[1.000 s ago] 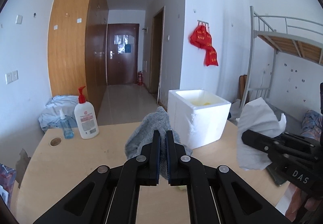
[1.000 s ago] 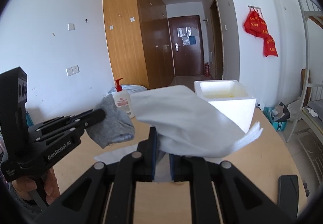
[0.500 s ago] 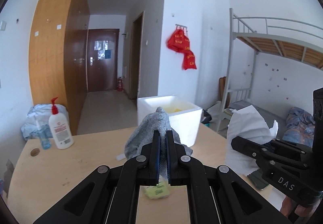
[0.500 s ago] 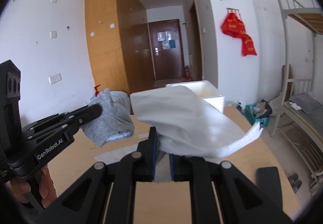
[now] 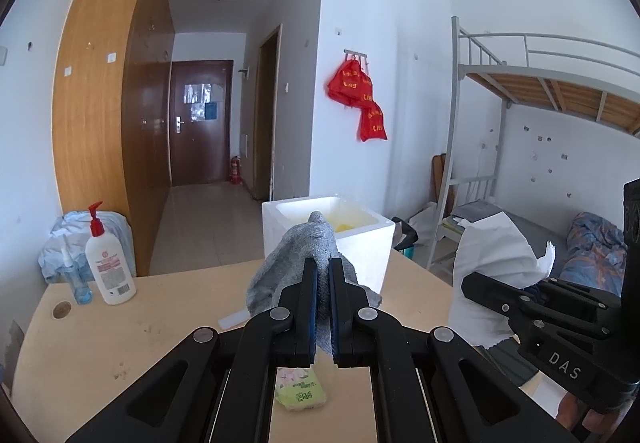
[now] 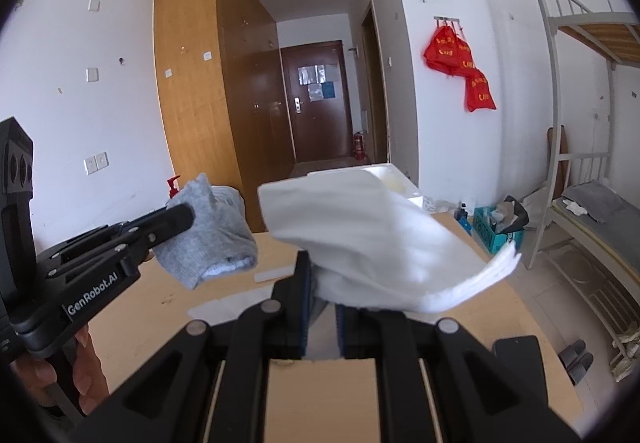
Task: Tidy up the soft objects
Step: 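Carry the sock and paper towel with both tools over the white foam box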
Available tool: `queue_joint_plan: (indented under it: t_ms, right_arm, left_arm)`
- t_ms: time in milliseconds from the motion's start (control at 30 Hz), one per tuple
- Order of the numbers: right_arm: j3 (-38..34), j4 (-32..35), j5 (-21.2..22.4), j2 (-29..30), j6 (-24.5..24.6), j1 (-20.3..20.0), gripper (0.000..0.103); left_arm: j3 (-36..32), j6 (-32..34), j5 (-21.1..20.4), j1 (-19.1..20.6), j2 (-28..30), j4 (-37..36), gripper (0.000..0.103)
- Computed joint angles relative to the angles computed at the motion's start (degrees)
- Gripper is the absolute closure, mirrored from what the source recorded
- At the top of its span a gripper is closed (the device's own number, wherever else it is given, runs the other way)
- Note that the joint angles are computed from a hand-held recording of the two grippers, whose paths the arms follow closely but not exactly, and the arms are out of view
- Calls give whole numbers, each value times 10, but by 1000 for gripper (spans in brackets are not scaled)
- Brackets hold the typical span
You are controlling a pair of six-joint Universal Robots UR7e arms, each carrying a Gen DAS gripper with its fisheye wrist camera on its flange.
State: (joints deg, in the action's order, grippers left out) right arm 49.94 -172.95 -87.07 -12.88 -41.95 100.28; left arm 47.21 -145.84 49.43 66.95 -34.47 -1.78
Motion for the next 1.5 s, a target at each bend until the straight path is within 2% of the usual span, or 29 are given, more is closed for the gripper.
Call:
queue_joint_plan:
  t_ms: [533,967,1500]
  right_arm:
    - [-65,50,12,31,-10,-2,89]
    - [-140,102,16,65,-15,1,89]
    - [-120,126,4,56,-18,-3,89]
  left_arm:
    - [-31,12,-10,5,12,-4,98]
    - [-84,3,-8,15,34,24,98]
    - [-50,-3,-23,11,18,10,98]
